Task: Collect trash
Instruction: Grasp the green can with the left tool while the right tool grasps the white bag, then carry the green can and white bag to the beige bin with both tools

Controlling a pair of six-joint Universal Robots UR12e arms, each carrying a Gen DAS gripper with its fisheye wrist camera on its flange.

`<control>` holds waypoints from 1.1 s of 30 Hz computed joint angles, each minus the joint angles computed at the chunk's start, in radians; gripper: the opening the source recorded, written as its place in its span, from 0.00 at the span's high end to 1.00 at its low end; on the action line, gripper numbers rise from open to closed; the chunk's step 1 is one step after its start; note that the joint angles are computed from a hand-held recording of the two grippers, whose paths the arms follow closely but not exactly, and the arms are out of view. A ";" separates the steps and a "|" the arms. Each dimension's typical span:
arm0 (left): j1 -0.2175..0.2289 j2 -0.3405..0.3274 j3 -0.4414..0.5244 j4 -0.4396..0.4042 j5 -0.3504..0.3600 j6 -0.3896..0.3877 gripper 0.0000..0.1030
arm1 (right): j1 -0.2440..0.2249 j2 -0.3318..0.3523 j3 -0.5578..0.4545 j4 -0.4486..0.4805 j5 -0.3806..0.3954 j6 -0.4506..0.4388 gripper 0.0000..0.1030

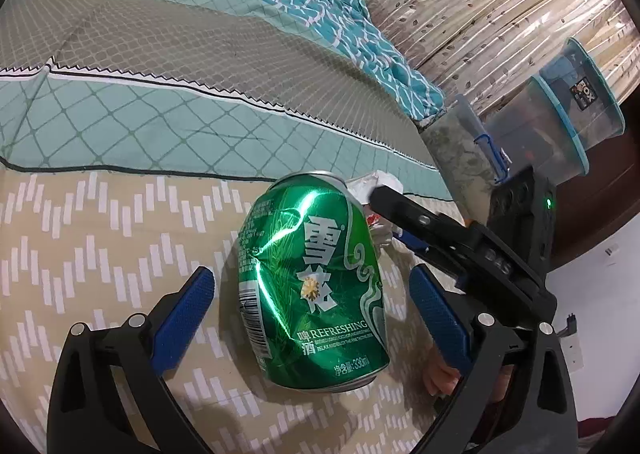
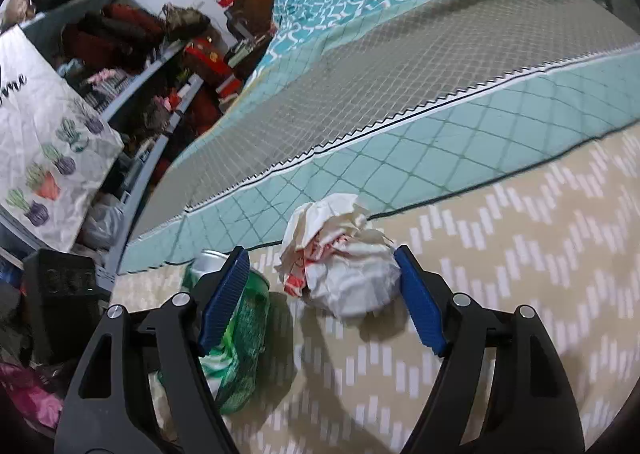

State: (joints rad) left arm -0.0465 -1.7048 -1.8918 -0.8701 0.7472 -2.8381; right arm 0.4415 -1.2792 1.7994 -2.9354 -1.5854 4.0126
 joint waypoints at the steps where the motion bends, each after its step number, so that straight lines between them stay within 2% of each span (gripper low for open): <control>1: -0.003 0.000 -0.002 0.012 0.006 -0.004 0.11 | 0.005 0.005 -0.007 0.000 -0.017 -0.005 0.27; 3: -0.010 0.003 -0.007 0.029 0.026 -0.006 0.23 | 0.010 0.004 -0.011 0.019 -0.031 -0.033 0.32; 4: -0.012 0.005 -0.010 0.034 0.034 -0.006 0.35 | 0.010 0.003 -0.010 0.032 -0.026 -0.045 0.51; 5: -0.016 0.002 -0.005 0.009 0.035 0.008 0.53 | 0.009 0.000 -0.004 0.030 -0.015 -0.055 0.60; 6: -0.014 -0.003 0.004 -0.039 0.019 0.036 0.56 | 0.011 -0.005 0.007 0.018 -0.022 -0.049 0.60; 7: -0.016 -0.004 0.003 -0.046 0.008 0.035 0.56 | 0.012 -0.013 0.020 0.010 -0.026 -0.044 0.61; 9: -0.030 0.002 -0.002 -0.025 0.031 0.036 0.56 | 0.012 -0.034 0.055 -0.014 -0.031 -0.028 0.62; 12: -0.058 0.001 0.009 -0.077 0.027 0.074 0.56 | 0.010 -0.071 0.110 -0.039 -0.042 0.004 0.63; 17: -0.118 -0.014 0.038 -0.134 0.037 0.112 0.57 | 0.000 -0.171 0.238 -0.071 -0.097 0.077 0.63; 23: -0.248 -0.070 0.130 -0.231 0.076 0.159 0.59 | -0.025 -0.303 0.372 -0.070 -0.206 0.113 0.63; 25: -0.296 -0.091 0.161 -0.238 0.092 0.164 0.60 | -0.042 -0.347 0.416 -0.074 -0.235 0.133 0.63; 30: -0.411 -0.169 0.268 -0.258 0.101 0.162 0.62 | -0.121 -0.482 0.538 -0.101 -0.293 0.176 0.63; 33: -0.466 -0.218 0.341 -0.276 0.080 0.146 0.64 | -0.174 -0.558 0.590 -0.103 -0.340 0.177 0.63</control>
